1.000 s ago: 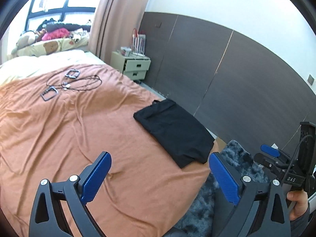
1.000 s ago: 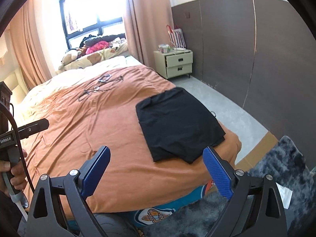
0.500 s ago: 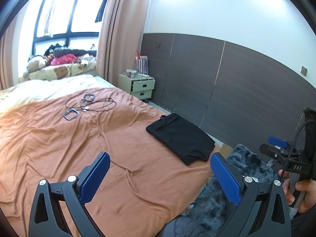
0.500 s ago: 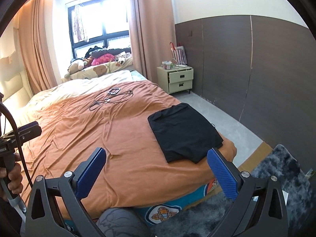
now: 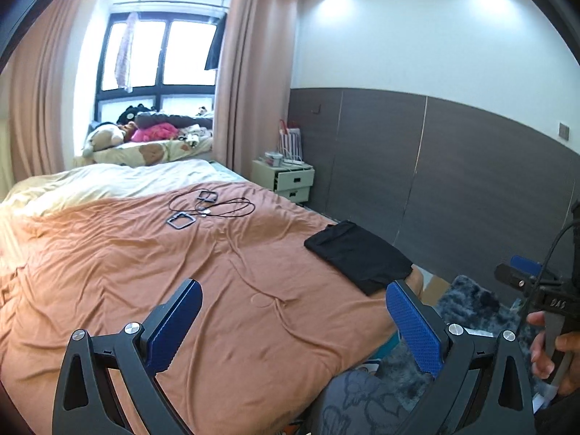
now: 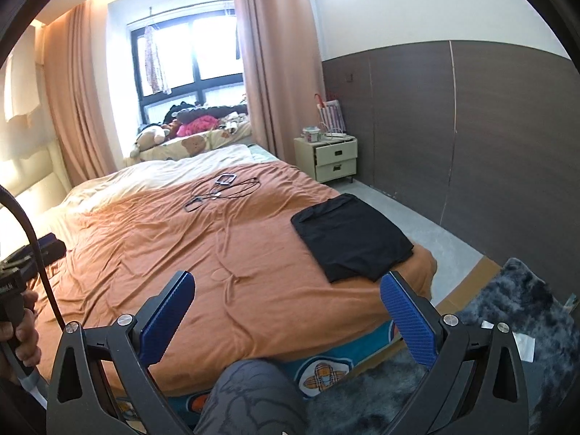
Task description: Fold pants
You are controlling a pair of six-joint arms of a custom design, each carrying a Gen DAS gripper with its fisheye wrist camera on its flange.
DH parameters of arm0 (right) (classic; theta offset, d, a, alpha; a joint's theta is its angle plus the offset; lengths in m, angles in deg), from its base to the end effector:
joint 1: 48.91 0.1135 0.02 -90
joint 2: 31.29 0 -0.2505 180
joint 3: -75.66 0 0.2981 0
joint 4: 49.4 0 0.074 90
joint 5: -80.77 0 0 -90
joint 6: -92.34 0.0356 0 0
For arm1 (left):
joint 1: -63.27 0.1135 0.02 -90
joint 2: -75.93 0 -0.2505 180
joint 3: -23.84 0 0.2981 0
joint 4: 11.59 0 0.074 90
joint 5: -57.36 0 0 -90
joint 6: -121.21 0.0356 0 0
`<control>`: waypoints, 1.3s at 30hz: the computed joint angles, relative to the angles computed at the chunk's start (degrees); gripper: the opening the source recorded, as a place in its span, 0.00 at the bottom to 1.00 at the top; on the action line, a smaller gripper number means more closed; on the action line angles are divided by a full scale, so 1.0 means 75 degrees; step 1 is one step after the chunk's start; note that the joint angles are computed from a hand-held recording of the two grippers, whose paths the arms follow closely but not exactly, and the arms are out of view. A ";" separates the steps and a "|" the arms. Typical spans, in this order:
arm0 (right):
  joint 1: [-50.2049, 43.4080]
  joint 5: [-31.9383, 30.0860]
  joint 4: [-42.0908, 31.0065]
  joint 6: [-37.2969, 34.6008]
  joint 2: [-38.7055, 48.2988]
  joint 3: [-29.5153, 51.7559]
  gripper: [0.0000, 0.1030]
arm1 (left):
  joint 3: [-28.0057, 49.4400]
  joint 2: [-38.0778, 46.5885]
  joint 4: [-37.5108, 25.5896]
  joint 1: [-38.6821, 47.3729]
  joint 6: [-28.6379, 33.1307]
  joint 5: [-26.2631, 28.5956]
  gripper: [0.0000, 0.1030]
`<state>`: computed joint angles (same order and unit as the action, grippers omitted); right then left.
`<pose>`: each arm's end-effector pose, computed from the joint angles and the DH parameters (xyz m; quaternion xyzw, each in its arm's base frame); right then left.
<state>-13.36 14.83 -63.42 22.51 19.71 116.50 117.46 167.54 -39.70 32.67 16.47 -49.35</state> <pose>0.2142 0.1353 0.2120 0.0024 0.8289 0.0936 0.5516 0.3685 -0.2060 0.3268 0.0397 0.8421 -0.0880 0.5306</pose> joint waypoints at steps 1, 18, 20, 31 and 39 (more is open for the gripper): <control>0.0122 0.0104 0.0075 0.0001 -0.0057 -0.0106 1.00 | -0.0214 -0.0214 0.0010 -0.0032 -0.0041 -0.0080 0.99; 0.2818 0.2677 -0.0490 0.1238 -0.1557 -0.1546 1.00 | -0.2938 -0.2751 -0.0271 -0.0970 -0.0635 -0.1788 0.99; 0.3095 0.2876 -0.0552 0.1349 -0.1645 -0.1659 1.00 | -0.3213 -0.2987 -0.0289 -0.1136 -0.0687 -0.1994 0.99; 0.3982 0.3978 -0.0523 0.2269 -0.1284 -0.2028 1.00 | -0.4205 -0.3370 0.0074 -0.1645 -0.1066 -0.2259 0.99; 0.4343 0.4289 -0.0625 0.2976 -0.0645 -0.1885 1.00 | -0.4364 -0.3127 0.0016 -0.1909 -0.1306 -0.2478 0.99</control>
<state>19.21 47.00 -68.11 44.83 14.87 102.36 84.74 144.09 -39.58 18.35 6.68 -67.93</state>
